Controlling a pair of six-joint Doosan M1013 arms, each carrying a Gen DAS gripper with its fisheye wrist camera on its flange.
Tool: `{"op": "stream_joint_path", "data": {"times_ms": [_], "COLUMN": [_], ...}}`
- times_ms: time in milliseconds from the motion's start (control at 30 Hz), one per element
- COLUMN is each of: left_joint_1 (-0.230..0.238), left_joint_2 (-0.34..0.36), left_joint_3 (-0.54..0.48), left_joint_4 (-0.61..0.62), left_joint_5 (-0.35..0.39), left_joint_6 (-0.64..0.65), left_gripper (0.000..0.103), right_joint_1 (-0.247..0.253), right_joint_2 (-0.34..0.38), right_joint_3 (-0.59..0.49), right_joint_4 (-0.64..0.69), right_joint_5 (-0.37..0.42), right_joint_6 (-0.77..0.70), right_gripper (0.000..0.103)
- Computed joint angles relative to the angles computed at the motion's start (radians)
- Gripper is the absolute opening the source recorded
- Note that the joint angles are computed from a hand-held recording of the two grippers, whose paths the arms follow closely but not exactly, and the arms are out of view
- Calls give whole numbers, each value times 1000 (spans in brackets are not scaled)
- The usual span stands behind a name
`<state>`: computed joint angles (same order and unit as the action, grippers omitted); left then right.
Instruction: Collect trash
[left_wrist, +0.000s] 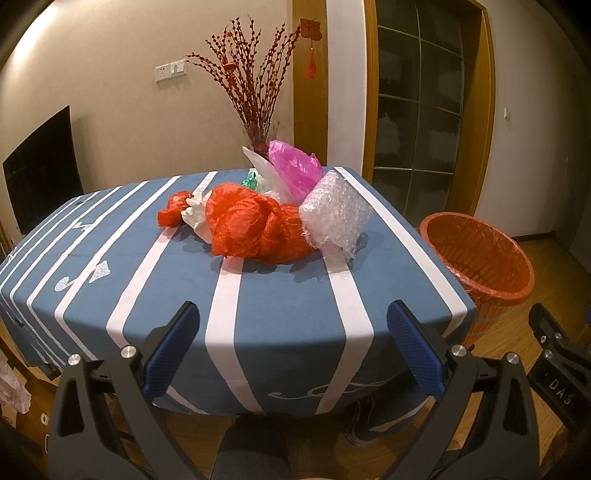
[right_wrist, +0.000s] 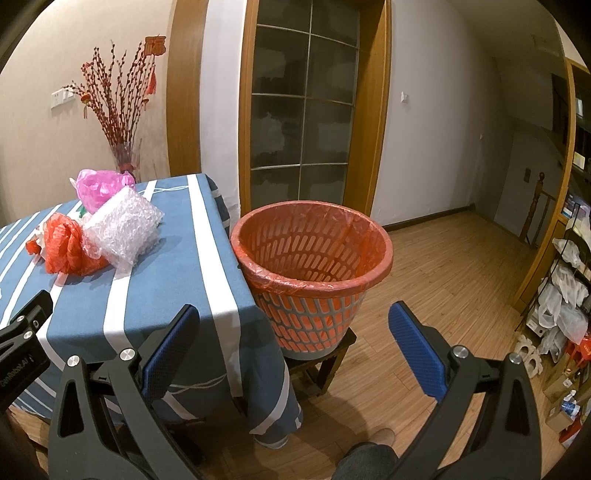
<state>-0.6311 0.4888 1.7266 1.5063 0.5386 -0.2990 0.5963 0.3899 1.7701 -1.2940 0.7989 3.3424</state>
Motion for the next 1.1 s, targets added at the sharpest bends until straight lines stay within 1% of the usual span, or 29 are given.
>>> {"op": "stream_joint_path", "data": {"times_ms": [133,267,400,567,633,700,767,867,933,1000,1033,1100], "left_joint_1": [15,39,75,126,143,161,186,232,263,285,294,308], "left_joint_2": [3,9,16,26,32,37,44,55,64,75,84,103], "left_joint_3": [-1,-10,-19,-34,-46,-61,-78,-111,-135,-160,-177,-208], "left_joint_4": [-14,-70,-160,-233,-243,-249,-261,-311,-335,-352,-349,-325], "left_joint_5": [-16,-38,-84,-125,-105,-79,-64,-65,-78,-73,-61,-43], "left_joint_6": [5,38,93,141,152,162,176,223,249,280,290,302], "left_gripper": [99,99,99,99,99,99,99,99,99,99,99,99], "right_joint_1": [-5,-12,-24,-36,-37,-33,-36,-44,-56,-69,-75,-87], "right_joint_2": [3,11,23,55,74,95,114,140,162,186,201,224], "right_joint_3": [-8,-25,-48,-103,-135,-169,-206,-255,-295,-339,-365,-405], "right_joint_4": [10,17,41,90,96,79,94,133,201,329,413,586], "right_joint_5": [-12,-49,-127,-212,-231,-219,-246,-291,-345,-384,-394,-416], "right_joint_6": [-17,-35,-73,-176,-201,-195,-224,-263,-312,-420,-492,-623], "right_gripper": [101,101,101,101,101,101,101,98,90,85,82,79]}}
